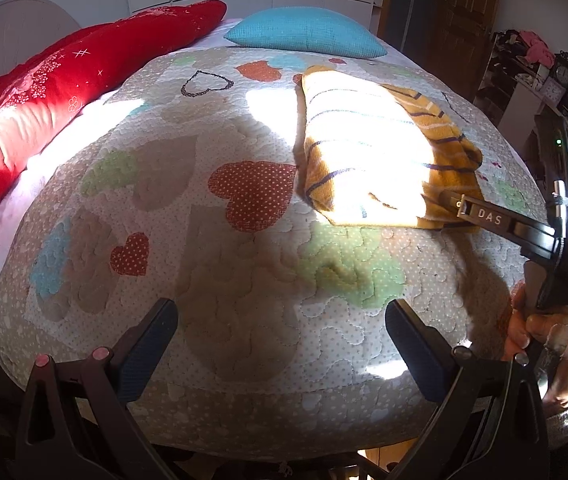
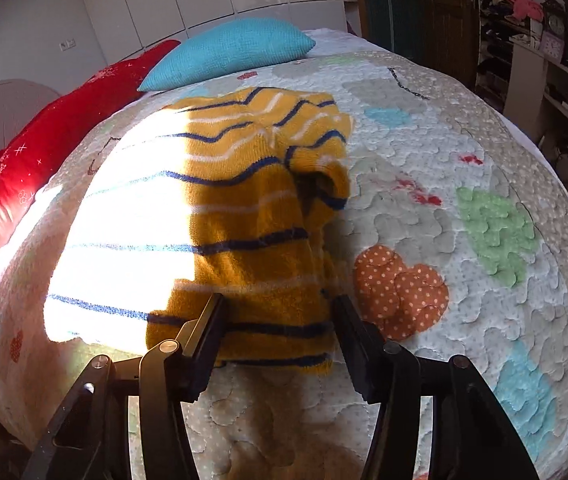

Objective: Fold small clothes

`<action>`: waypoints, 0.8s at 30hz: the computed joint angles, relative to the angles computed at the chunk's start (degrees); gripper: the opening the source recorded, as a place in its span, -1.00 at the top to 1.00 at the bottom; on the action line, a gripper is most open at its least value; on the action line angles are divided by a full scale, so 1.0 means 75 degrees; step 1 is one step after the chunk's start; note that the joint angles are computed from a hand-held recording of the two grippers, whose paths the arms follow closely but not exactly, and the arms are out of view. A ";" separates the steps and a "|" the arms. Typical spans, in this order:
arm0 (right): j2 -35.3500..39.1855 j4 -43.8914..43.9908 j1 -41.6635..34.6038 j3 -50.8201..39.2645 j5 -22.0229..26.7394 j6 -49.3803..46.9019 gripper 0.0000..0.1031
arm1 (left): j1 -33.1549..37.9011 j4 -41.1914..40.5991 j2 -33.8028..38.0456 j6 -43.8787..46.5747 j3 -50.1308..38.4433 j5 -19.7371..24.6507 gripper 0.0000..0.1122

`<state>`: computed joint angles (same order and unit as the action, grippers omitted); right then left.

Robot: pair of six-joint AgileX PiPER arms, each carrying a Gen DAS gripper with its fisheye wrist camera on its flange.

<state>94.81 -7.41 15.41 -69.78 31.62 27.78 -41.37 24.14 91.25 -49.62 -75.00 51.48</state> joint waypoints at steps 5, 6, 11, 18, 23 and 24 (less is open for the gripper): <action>-0.0627 -0.0003 -0.0256 -0.0385 -0.0234 -0.0016 -0.13 | 0.0152 -0.0125 0.0018 0.0010 0.0031 -0.0137 -0.84; -0.0408 0.0482 -0.0370 -0.0815 -0.0113 -0.0495 -0.13 | 0.0165 -0.0160 0.0033 0.0020 0.0020 -0.0137 -0.84; 0.1512 0.2831 -0.0869 -0.3181 0.0677 -0.2500 -0.07 | 0.0133 -0.0097 -0.0051 -0.0072 0.0053 -0.0038 -0.84; 0.2550 0.1539 -0.1125 -0.4175 0.1529 -0.0806 -0.03 | 0.0091 0.0188 -0.0191 -0.0217 0.0180 -0.0002 -0.84; 0.2200 -0.0214 -0.0420 -0.4511 0.1471 0.0108 -0.06 | 0.0227 0.0001 -0.0075 -0.0099 0.0155 -0.0141 -0.84; 0.2421 0.0059 -0.0407 -0.4941 0.1605 -0.0253 -0.06 | 0.0233 -0.0004 -0.0065 -0.0105 0.0142 -0.0141 -0.84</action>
